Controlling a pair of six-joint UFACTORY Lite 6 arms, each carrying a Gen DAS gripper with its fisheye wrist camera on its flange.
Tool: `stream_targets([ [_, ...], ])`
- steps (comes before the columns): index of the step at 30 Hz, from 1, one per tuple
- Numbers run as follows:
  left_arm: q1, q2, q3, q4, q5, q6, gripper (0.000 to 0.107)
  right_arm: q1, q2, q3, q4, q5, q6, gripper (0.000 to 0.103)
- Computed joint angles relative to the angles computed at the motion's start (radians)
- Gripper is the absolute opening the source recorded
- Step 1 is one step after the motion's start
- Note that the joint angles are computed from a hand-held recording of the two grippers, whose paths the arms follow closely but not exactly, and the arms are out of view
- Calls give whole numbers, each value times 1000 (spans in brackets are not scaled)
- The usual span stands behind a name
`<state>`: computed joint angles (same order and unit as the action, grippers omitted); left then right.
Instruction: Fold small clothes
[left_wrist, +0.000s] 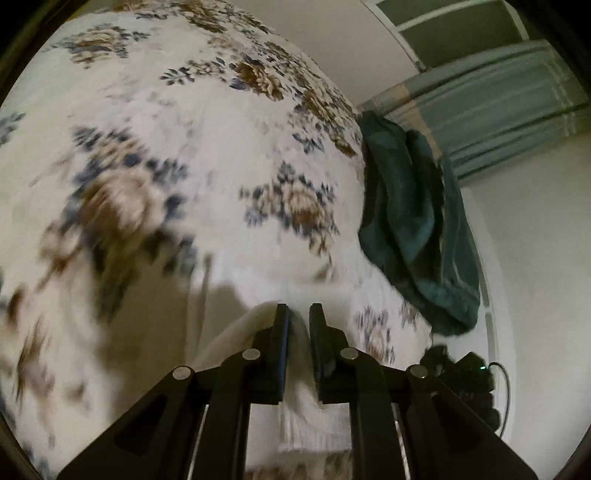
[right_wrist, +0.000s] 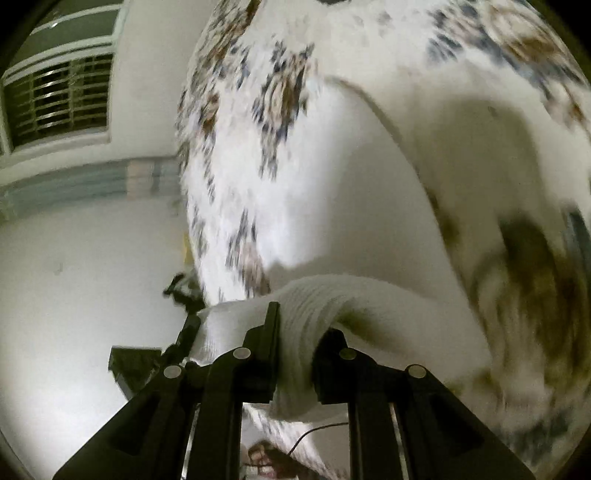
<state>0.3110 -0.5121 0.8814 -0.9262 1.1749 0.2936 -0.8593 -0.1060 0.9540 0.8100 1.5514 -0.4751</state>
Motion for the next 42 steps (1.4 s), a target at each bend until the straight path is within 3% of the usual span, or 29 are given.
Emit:
stream_targets([
  [2,-54,193,87,-12,-97,17,14,105,175,126,42,-99,65,23],
  [4,-54,289,148,-22,-121,34,48,130,283,206,80,-130,87,37],
  [6,-33,316,169,-34,-125,68,60,140,338,272,134,-150,88,59],
  [8,-23,299,160,2,-112,96,60,132,351,341,118,-135,79,63],
  [13,-124,214,69,136,-123,113,60,127,265,327,-84,-150,-12,64],
  [18,-364,306,38,256,-280,40,58,142,203,197,-194,-269,-112,63],
  [20,-455,341,47,325,-380,-4,19,166,208,164,-192,-325,-139,58],
  [21,-480,351,59,375,-402,-45,5,186,207,154,-194,-356,-151,44],
  [22,-485,349,61,382,-421,-52,5,215,203,148,-207,-391,-158,32],
  [23,-475,335,56,366,-430,-41,5,241,193,143,-232,-428,-151,7],
  [27,-386,258,57,366,-413,-40,5,251,119,136,-240,-490,-163,5],
  [30,-319,258,61,358,-395,-39,5,225,109,177,-233,-466,-150,4],
  [33,-286,313,87,340,-394,-40,3,234,156,253,-223,-458,-118,4],
  [37,-307,393,131,341,-423,-43,3,310,230,324,-264,-526,-46,4],
  [39,-319,464,145,340,-438,-40,3,355,297,348,-324,-571,12,4],
  [42,-301,553,144,295,-415,-3,4,380,449,408,-381,-544,66,5],
])
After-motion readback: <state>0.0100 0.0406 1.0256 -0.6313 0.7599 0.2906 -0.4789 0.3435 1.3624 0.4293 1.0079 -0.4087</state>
